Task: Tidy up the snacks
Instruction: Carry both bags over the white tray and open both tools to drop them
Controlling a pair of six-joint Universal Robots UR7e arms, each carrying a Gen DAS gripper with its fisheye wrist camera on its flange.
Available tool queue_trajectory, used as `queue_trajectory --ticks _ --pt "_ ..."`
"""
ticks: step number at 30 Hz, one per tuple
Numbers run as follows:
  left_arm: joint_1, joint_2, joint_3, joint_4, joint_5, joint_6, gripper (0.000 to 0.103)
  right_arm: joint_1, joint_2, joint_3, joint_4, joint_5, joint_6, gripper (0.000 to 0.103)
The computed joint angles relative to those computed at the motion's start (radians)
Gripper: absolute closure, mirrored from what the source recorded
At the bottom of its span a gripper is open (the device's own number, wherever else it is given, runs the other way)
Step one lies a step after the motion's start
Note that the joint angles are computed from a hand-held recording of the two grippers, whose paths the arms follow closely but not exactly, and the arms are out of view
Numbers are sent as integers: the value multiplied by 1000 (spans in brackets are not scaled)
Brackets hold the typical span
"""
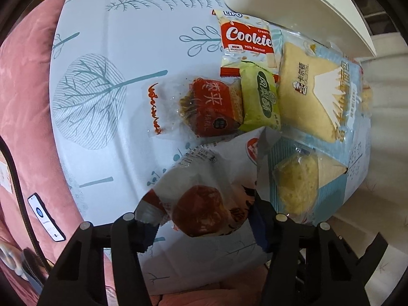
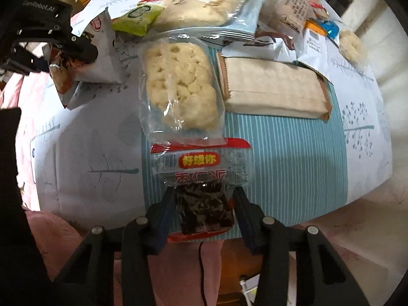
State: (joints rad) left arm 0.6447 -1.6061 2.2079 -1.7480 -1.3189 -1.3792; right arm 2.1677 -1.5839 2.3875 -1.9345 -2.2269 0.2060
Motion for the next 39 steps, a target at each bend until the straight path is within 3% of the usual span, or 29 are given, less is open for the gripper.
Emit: queue_trajectory --ticks 8,20,25,31,39 --pt "-23 -17 -7 71 -24 -56 46 17 17 -56 35 43 37 62" --pt "-119 -179 10 203 0 -233 45 -23 -16 -203 165 79 87 62" --pt "-161 -196 -32 248 12 -282 45 -50 -7 -298 208 81 114 62" --pt "-206 -156 -119 270 32 -305 44 -118 -37 -327 168 55 43 61" --pt "-206 -23 -275 272 114 -309 43 -151 38 -462 76 82 -141 61"
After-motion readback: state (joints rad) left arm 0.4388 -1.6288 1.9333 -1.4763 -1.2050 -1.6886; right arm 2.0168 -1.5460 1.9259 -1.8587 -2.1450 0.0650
